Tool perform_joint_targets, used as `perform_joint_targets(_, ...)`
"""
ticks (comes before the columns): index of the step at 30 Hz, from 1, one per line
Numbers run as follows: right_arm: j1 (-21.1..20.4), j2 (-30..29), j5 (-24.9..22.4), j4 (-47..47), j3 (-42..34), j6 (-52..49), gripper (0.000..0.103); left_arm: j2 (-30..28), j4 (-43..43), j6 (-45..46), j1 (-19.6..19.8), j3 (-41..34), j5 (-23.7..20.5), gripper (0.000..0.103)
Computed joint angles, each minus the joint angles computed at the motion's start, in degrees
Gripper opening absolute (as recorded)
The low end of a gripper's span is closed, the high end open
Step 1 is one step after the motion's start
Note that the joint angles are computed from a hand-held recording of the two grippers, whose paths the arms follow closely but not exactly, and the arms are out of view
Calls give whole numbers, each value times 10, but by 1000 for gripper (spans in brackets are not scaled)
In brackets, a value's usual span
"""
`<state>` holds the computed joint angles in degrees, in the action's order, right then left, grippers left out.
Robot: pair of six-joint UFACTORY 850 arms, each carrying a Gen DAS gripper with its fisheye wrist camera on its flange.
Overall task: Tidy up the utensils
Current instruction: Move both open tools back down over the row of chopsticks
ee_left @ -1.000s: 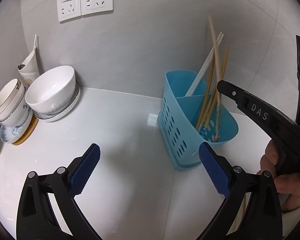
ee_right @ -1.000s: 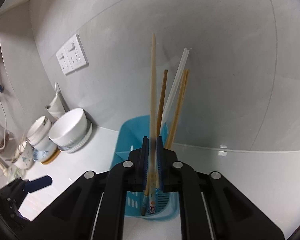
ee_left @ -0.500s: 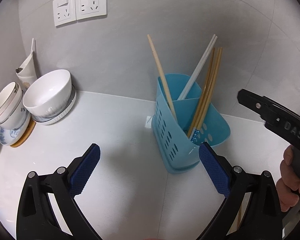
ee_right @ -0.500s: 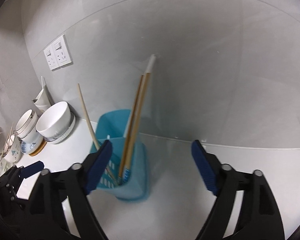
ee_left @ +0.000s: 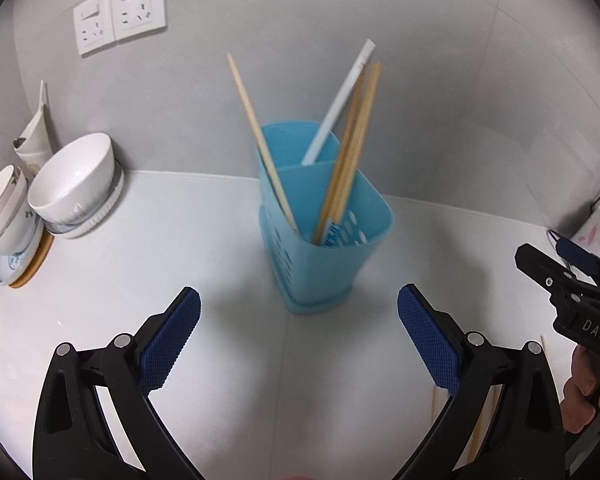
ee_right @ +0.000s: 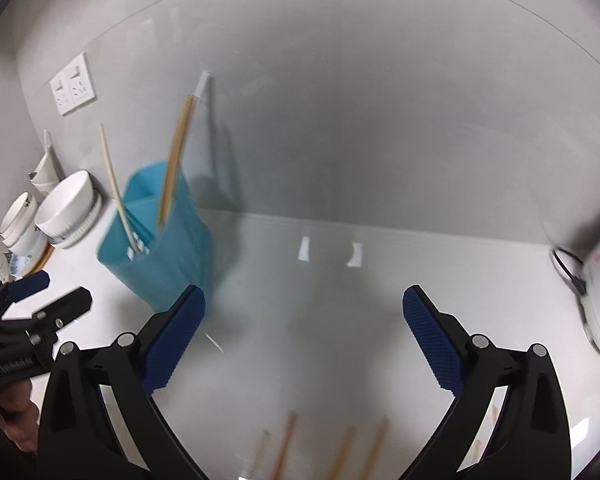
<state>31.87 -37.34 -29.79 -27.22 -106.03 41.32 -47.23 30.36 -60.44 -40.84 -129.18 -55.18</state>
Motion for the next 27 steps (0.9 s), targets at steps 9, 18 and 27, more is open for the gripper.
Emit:
perform_joint_targets(9, -22, 92, 2, -18, 147, 60, 95, -62, -66, 82, -27, -103, -49, 97)
perform_joint_targets(18, -28, 154, -33, -40, 233, 105, 95, -104, -137, 141, -43, -166, -90, 97)
perform_joint_targets(27, -63, 217, -28, 17, 347, 82, 95, -97, -170, 161, -52, -120, -87, 97)
